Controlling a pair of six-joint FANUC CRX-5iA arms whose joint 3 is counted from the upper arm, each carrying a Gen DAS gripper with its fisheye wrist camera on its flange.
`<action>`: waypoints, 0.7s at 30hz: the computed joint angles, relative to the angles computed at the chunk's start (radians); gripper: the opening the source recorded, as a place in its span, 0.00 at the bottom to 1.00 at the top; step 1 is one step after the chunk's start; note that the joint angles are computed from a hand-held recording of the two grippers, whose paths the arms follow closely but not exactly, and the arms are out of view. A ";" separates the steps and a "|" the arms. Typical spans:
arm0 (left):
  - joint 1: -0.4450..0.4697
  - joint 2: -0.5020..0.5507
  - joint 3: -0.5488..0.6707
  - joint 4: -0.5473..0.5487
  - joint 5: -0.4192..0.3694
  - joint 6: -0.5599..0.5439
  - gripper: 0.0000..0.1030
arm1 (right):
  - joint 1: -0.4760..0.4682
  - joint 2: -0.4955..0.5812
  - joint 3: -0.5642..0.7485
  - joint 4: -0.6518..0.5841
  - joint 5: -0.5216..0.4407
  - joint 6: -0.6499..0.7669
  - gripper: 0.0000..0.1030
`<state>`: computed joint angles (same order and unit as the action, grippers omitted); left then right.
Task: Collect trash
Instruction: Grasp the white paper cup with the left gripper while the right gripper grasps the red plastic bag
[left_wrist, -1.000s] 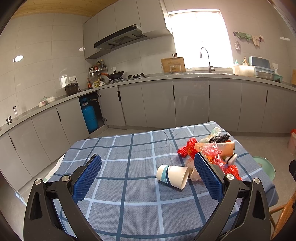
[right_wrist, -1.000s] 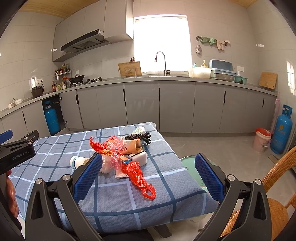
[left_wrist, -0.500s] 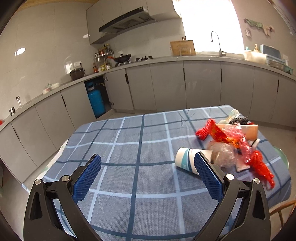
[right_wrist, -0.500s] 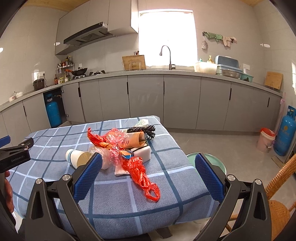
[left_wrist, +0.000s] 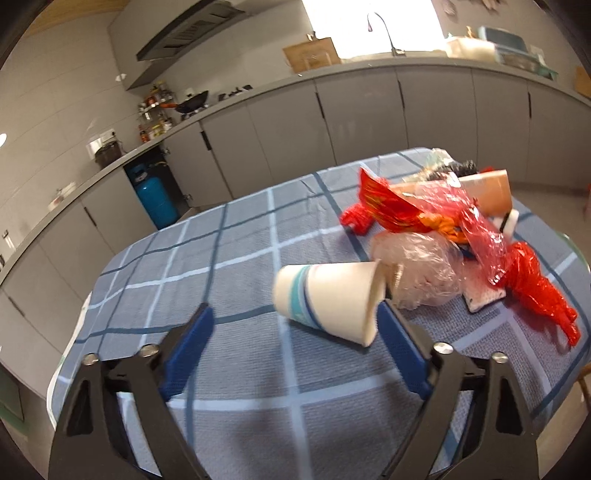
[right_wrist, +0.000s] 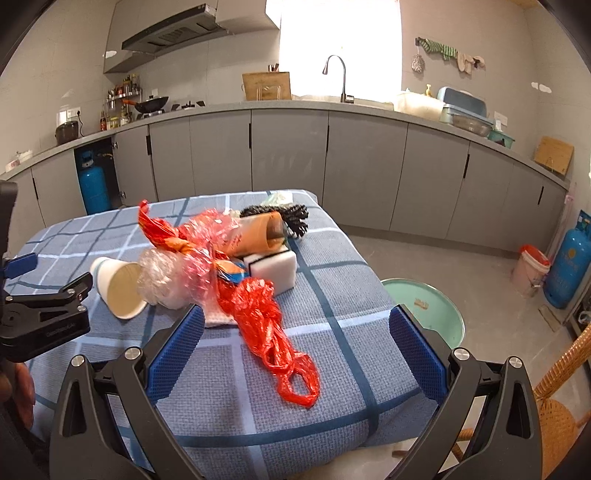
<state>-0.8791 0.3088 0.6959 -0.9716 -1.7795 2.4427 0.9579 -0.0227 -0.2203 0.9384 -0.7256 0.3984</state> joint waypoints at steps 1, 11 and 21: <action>0.014 0.014 0.007 0.021 0.011 -0.013 0.76 | -0.005 0.007 0.004 -0.014 0.000 0.009 0.95; 0.075 -0.003 -0.066 0.097 0.086 0.008 0.18 | -0.033 0.052 0.031 -0.066 0.032 0.069 0.95; 0.043 -0.080 -0.135 0.020 0.091 0.048 0.04 | -0.034 0.105 0.107 -0.173 0.038 0.196 0.89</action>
